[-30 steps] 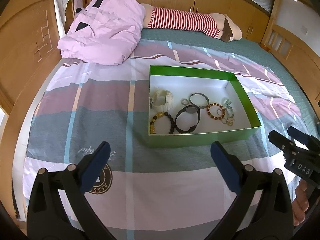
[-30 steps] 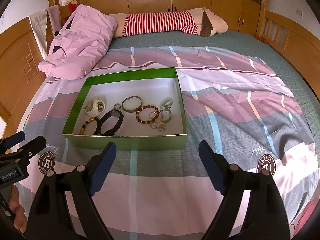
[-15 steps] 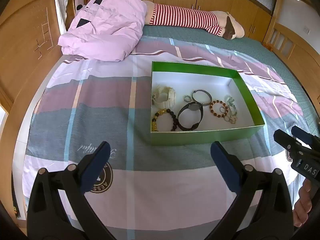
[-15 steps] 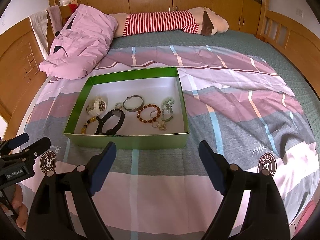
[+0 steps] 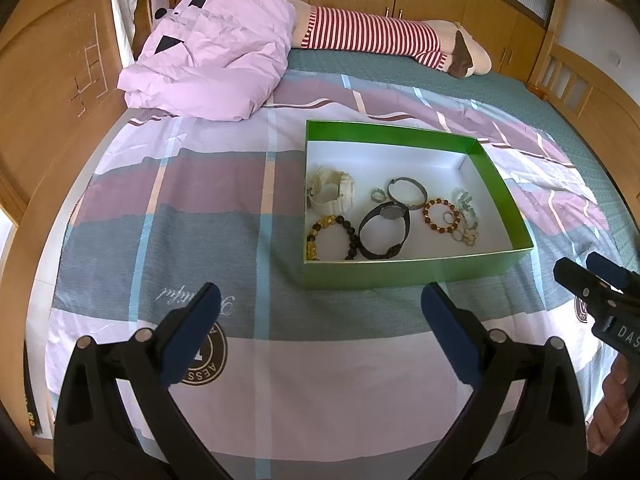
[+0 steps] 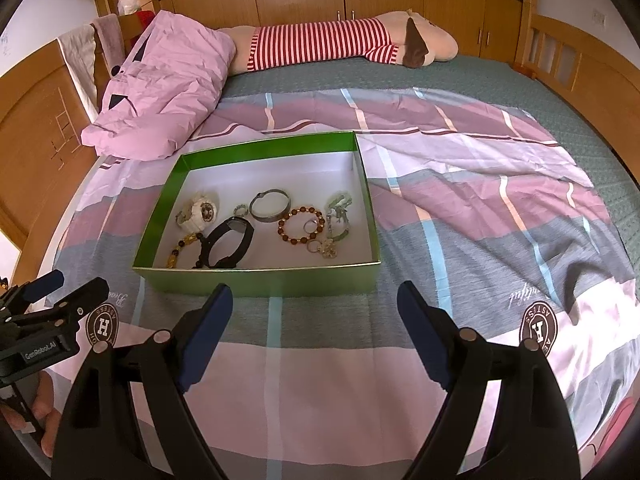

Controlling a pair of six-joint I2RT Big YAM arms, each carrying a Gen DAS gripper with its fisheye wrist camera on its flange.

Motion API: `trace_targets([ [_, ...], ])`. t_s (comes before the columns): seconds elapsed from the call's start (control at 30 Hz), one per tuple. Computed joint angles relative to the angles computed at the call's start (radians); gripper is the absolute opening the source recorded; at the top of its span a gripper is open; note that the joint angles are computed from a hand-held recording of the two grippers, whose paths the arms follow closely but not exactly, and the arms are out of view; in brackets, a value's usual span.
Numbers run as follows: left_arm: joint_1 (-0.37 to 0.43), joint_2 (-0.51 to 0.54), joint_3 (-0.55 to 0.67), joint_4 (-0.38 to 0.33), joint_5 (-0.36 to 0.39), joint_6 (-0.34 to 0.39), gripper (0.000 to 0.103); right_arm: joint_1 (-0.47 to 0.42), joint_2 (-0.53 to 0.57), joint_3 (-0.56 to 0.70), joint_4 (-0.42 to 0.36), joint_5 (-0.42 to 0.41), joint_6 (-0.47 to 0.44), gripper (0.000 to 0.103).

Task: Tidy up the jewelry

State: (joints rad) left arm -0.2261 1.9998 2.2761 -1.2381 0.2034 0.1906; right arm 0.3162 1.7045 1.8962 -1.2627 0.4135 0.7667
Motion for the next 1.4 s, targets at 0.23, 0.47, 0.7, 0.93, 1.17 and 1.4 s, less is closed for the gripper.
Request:
trace_targets([
  [0.23,-0.001,-0.01,-0.016,0.022,-0.01,0.002,0.101,0.002,0.006,0.005,-0.006,0.001,-0.004,0.084],
  [0.47,0.002,-0.007,-0.011,0.02,-0.01,-0.001,0.101,0.001,0.007,0.002,-0.006,-0.007,-0.011,0.084],
  [0.7,0.001,-0.001,-0.006,0.015,-0.009,0.005,0.101,0.0,0.01,0.001,-0.009,-0.009,-0.009,0.084],
  [0.93,0.003,0.018,0.022,-0.024,0.014,-0.011,0.101,-0.001,0.011,0.001,-0.01,-0.014,-0.011,0.084],
  [1.17,0.003,0.02,0.021,-0.025,0.004,-0.001,0.101,-0.004,0.012,0.0,-0.01,-0.023,-0.007,0.084],
  [1.4,0.007,0.024,0.03,-0.033,0.011,-0.01,0.101,0.0,0.017,0.004,-0.017,-0.008,-0.01,0.084],
])
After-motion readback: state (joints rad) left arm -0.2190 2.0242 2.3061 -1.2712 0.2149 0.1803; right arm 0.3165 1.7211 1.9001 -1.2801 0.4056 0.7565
